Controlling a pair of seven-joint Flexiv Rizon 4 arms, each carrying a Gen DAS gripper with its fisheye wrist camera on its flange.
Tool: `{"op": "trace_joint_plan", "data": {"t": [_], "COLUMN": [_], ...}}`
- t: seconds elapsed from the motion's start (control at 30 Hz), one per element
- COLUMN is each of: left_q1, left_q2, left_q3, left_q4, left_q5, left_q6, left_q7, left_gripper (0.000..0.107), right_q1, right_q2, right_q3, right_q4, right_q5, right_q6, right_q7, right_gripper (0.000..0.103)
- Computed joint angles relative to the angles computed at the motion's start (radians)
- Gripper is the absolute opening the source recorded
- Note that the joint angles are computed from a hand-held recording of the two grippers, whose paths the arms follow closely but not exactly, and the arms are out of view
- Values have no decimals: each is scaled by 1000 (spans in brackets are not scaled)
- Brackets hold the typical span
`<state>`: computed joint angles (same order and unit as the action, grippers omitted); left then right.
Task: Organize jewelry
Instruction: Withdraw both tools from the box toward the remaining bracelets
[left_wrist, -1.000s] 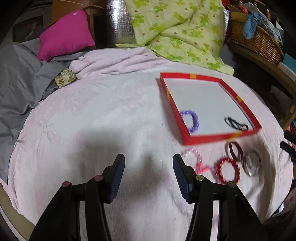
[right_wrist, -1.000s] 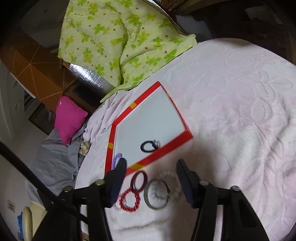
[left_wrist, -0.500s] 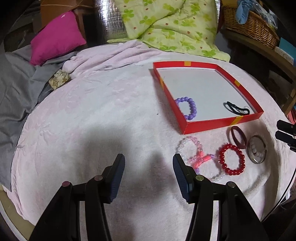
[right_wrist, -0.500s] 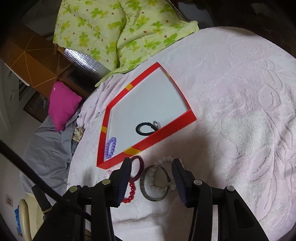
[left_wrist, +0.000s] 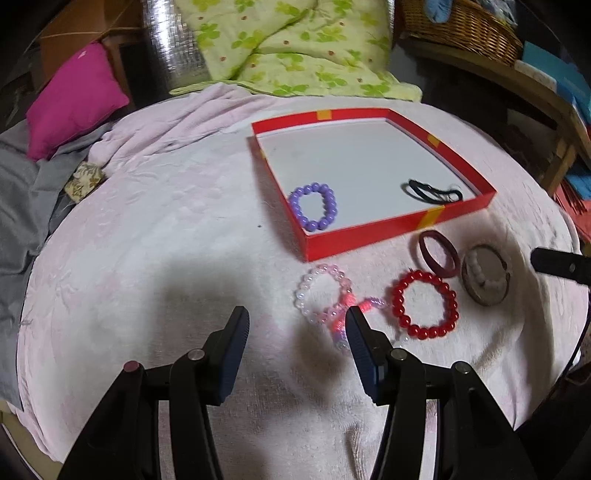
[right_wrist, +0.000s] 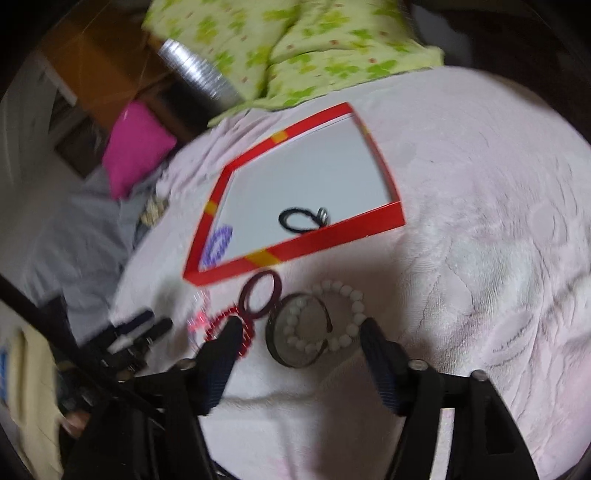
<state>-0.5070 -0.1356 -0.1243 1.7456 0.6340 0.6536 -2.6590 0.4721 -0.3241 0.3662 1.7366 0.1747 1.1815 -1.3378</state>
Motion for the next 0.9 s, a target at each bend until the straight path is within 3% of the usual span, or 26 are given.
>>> {"op": "trace_joint_plan", "data": {"t": [0.13,0.27,0.4,0.63,0.9], "left_q1": [6,9,6,50,33], "left_q2": [2,3,9,43,3], "left_q3": [-3,-6,4,7,-2], "left_q4": [14,25,17,89,39], "left_q5": [-17,-34,-17,-77,-77], "left_q6": [56,102,7,112,52], "left_q7": [60,154,139,116,147], "left_gripper": [56,74,74,74,74], "right_q1": [37,48,30,49,113], "right_q2": [8,15,25,9,-24], "right_q3": [-27,-38,-26,-26,-94], "right_q4": [35,70,80,58,89], "right_q5": [-99,-179,-155,-165,-331], "right_q6": [-15,-12,-13,-31,19], "right_q7": [-26,-56,-66,-69,28], "right_gripper": [75,75,75,79,79]}}
